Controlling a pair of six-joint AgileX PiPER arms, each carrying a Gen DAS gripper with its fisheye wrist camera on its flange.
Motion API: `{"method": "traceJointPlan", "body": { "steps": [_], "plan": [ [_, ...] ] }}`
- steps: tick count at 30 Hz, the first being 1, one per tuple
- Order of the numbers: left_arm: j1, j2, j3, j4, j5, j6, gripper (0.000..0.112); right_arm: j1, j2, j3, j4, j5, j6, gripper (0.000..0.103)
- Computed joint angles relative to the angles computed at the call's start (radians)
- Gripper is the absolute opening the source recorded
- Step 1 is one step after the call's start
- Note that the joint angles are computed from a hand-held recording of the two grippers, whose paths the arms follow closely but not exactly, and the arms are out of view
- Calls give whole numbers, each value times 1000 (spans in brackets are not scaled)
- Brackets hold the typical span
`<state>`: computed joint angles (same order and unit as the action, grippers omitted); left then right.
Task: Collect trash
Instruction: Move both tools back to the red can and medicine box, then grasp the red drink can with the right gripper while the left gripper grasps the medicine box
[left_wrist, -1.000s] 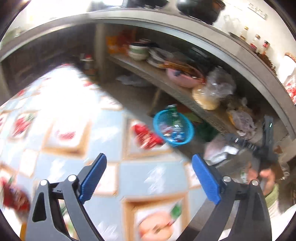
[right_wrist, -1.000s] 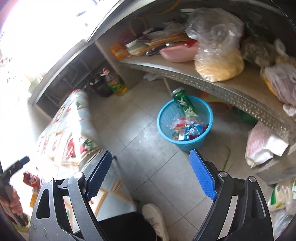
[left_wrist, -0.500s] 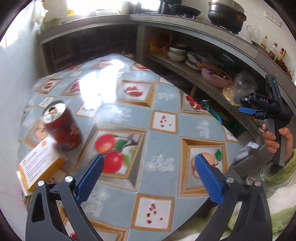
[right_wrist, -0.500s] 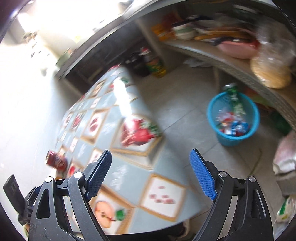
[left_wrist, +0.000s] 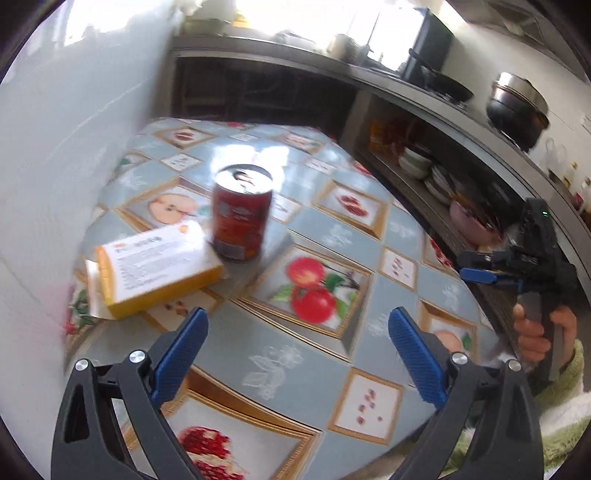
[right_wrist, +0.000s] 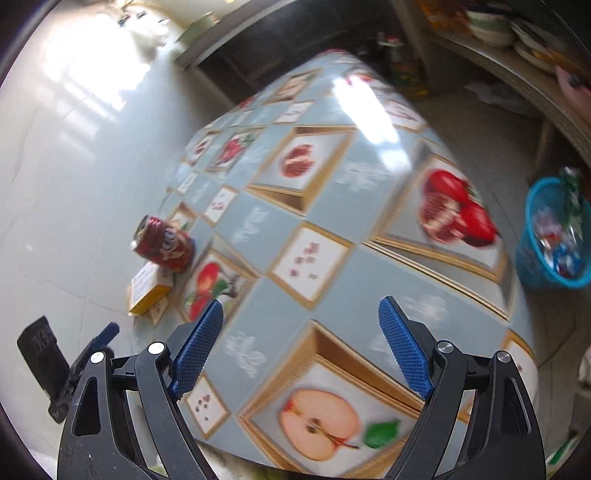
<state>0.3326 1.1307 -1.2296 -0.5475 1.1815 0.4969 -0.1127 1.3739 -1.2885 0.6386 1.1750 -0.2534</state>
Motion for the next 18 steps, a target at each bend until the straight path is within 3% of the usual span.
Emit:
{"method": "traceJointPlan", "body": {
  "steps": [3, 6, 11, 18],
  "plan": [
    [57, 6, 0, 38, -54, -34, 96, 127, 64, -120, -15, -22, 6, 82],
    [58, 20, 2, 162, -124, -166, 96, 258, 164, -262, -31, -40, 4, 82],
    [90, 71, -5, 262, -183, -298, 96, 427, 352, -526, -87, -32, 33, 82],
    [112, 169, -32, 285, -224, -405, 69, 564, 573, -809, -159, -18, 90, 82]
  ]
}}
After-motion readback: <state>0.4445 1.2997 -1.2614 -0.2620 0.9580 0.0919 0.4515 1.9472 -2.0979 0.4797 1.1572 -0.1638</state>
